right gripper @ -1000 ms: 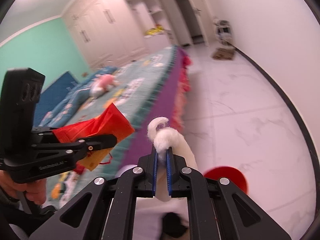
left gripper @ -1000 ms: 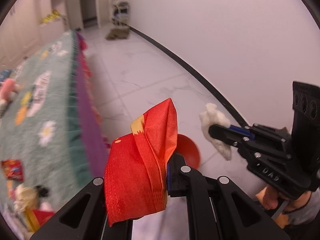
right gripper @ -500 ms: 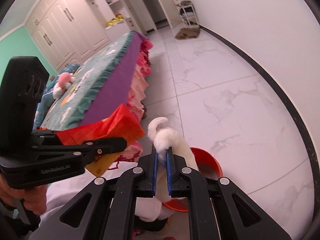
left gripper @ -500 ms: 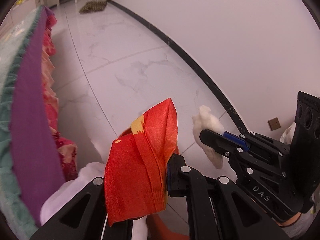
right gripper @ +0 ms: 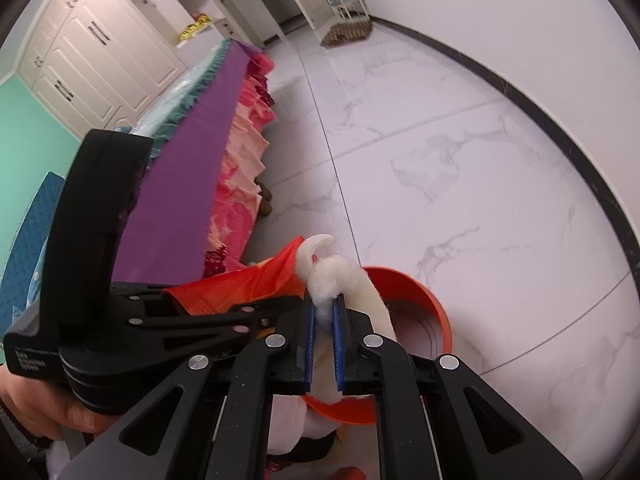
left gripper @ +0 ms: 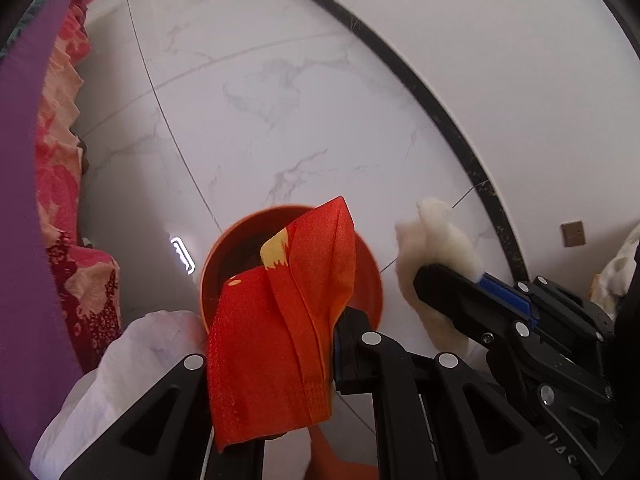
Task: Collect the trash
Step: 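Carry the red envelopes and white tissue with both tools over the orange bin, then open both tools to drop the envelopes and tissue into the orange bin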
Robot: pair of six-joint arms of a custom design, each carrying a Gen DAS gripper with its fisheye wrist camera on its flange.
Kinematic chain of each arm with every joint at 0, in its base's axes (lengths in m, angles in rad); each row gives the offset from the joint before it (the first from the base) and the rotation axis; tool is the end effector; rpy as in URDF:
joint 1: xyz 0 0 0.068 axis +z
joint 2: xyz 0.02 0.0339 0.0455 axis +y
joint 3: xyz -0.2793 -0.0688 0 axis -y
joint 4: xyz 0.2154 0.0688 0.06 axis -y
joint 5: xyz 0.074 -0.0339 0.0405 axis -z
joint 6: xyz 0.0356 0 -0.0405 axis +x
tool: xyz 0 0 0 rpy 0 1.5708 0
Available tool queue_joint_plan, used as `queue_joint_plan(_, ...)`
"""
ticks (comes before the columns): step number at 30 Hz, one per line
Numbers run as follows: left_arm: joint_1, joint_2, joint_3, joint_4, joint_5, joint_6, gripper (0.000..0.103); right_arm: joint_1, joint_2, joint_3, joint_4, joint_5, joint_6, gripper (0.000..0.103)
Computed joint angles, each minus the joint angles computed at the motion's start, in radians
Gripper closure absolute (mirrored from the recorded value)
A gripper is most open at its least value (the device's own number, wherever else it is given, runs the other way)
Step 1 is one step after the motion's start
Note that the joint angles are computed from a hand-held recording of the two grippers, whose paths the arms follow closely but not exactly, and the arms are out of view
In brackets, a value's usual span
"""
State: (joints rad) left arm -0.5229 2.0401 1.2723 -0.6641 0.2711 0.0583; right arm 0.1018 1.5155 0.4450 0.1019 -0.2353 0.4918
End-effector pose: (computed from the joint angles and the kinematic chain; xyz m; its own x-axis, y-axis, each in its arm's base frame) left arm 0.3054 -0.1870 0.1489 -0.8267 0.5413 -0.1537 0.5624 0.7860 -0.2567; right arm 0.2201 0.0308 0.1426 -0.8314 0.3767 -0.4086 0.1842 0.8805 0.4368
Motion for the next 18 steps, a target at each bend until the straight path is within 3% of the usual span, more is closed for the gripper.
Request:
queue_joint_plan(4,-0.008,0.103,0.051,-0.030,-0.006,-0.014,0.094,-0.025,0.184,-0.023,0.136,-0.022,0.016,0.095)
queue_joint_plan(7,-0.025,0.141,0.072,-0.059,-0.038,-0.008,0.087,-0.039,0.253,-0.039,0.190,-0.031,0.031,0.095)
queue_joint_plan(12,-0.016,0.147,0.069,-0.058,-0.064,-0.031,0.045,-0.067,0.260,-0.056,0.203,-0.031,0.017,0.095)
queue_joint_plan(14,-0.009,0.138,0.059,-0.042,-0.071,-0.041,0.036,-0.078,0.258,-0.052,0.195,-0.030,0.011,0.095)
queue_joint_plan(18,-0.003,0.132,0.060,-0.030,-0.090,-0.058,0.034,-0.086,0.275,-0.033,0.184,-0.028,-0.005,0.095)
